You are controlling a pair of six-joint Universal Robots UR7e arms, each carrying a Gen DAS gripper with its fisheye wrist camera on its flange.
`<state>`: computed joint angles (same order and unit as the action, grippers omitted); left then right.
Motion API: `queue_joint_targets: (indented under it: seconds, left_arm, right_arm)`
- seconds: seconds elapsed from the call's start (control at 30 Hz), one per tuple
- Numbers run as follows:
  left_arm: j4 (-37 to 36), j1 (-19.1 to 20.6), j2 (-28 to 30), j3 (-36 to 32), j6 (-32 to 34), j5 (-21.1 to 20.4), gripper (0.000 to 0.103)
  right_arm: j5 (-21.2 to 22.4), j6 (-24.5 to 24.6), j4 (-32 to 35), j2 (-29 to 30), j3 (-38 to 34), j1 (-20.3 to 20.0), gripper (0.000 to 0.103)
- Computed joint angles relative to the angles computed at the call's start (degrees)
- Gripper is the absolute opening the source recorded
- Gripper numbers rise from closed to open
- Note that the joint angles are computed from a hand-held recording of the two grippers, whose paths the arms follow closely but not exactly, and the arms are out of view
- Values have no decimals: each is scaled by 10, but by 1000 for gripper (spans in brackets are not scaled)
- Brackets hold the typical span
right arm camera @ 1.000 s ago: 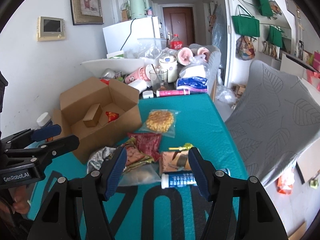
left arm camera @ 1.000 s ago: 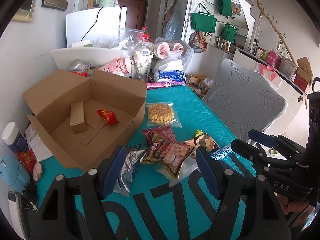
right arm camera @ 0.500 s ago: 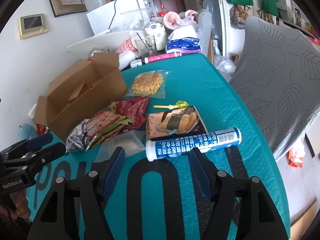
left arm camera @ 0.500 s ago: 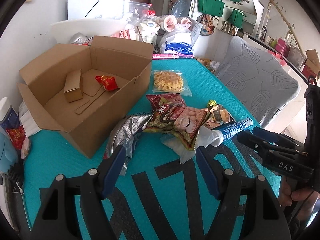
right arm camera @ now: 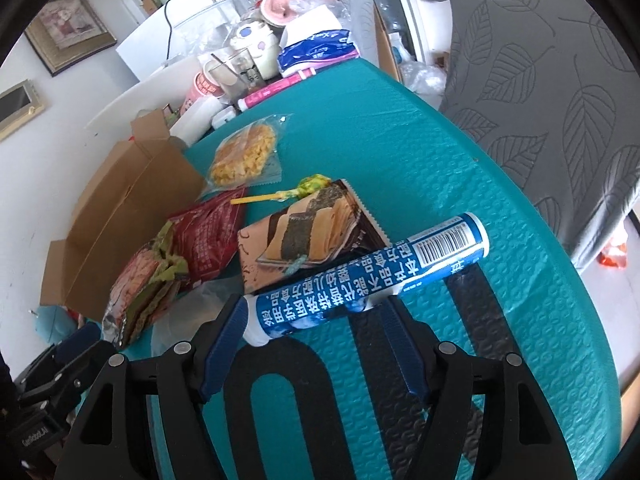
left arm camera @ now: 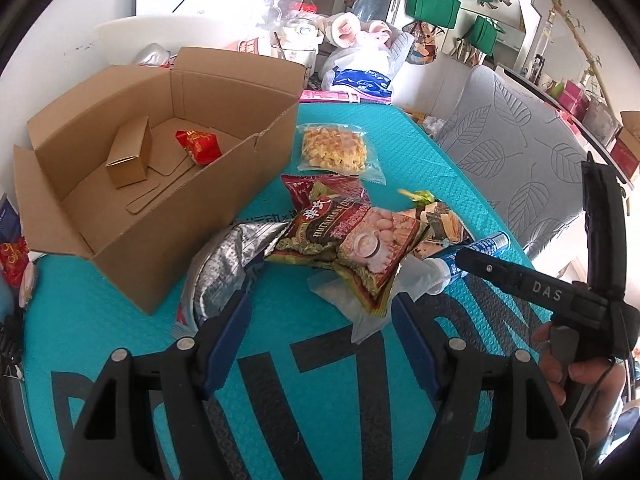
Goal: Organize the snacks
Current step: 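Grasp the blue-and-white tube with the right tool while the left tool grasps the clear zip bag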
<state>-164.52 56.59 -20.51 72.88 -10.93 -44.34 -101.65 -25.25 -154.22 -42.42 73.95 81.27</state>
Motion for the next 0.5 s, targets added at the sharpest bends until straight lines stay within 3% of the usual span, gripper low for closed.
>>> queue_joint_targets:
  seconds: [0.1,0.23,0.5]
  left_arm:
    - [10,4,6,-14,-8,-11,72]
    - [25,9,12,-30,-19,-28,72]
    - [48,16,34,-73,-27,-65,72]
  right_arm:
    - [-24,26,3,15,-24,1,70]
    - [-10,60,21,28,-54,-5,70]
    - [-42,19,-6,47,-69,1,65]
